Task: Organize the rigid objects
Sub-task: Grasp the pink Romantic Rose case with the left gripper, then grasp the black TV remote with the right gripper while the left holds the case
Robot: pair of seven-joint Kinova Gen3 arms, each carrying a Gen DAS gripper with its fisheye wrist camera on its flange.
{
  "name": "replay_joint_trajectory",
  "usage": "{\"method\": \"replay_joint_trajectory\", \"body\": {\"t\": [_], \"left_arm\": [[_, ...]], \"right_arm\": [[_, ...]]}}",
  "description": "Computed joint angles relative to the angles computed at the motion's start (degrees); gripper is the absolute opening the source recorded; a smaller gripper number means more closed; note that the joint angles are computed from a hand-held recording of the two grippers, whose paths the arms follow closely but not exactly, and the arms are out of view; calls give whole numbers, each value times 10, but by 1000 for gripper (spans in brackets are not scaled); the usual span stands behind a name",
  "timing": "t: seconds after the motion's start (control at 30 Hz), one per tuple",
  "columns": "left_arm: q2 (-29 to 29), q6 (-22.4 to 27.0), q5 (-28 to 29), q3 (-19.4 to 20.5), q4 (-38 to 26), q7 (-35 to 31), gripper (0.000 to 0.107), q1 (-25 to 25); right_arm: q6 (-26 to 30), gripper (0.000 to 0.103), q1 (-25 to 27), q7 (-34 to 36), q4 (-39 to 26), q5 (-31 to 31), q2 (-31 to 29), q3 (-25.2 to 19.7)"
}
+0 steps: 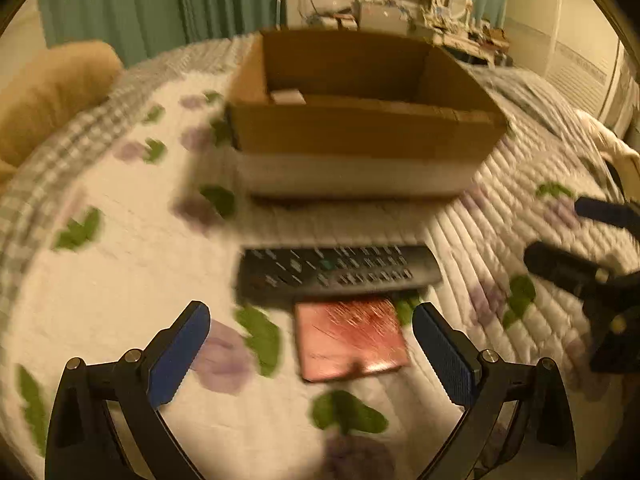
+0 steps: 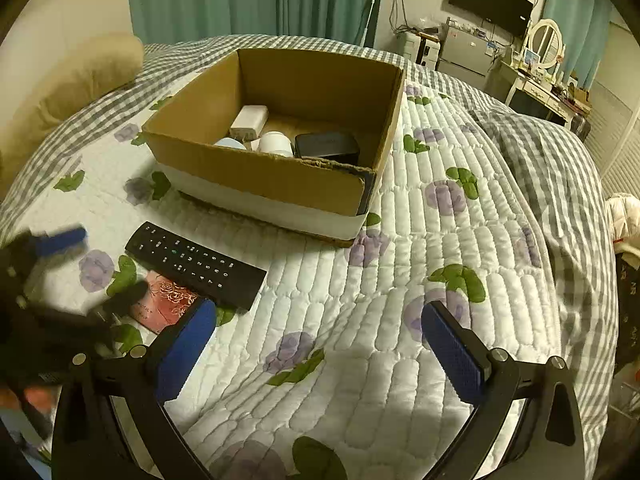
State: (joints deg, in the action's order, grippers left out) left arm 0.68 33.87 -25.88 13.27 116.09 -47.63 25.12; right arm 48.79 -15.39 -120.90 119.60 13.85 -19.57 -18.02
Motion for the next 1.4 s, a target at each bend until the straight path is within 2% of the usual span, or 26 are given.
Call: {"method": "replay_joint_trajectory", "body": {"t": [0.2,0.37,0.43,0.63,0.73,0.87,1.0,1.13,1.33,1.4], "left_arm": [[49,13,-17,1,-12,19,102,36],[83,8,-32,-20,-19,21,90,65],[74,-7,-20,-25,-11,8,74,63],[25,-20,71,-22,10,-85,72,25],[-18,-20,76,-19,23,-90,72,8],[-63,-17,53,-2,33,-77,72,-28],[-73,-8,35,7,17,-74,72,-69],[-79,-13,33,1,20,-72,72,-94],[-79,-18,32,4,25,-71,72,-115],[-78,-21,28,5,27,-68,72,-120]], "right_arm": [[-4,103,3,-11,7,0,2,0],[-9,103,4,-6,8,-14,2,15],[-10,103,4,-2,9,-21,2,21],[-6,103,7,-1,6,-19,2,14],[-4,103,4,8,3,-22,4,18],[6,103,-4,20,-9,-17,17,9],[18,103,-22,35,-27,6,43,-14],[41,103,-63,35,-57,54,104,-37],[48,102,-123,61,-104,91,210,-21],[47,93,-139,72,-118,88,235,-2]]}}
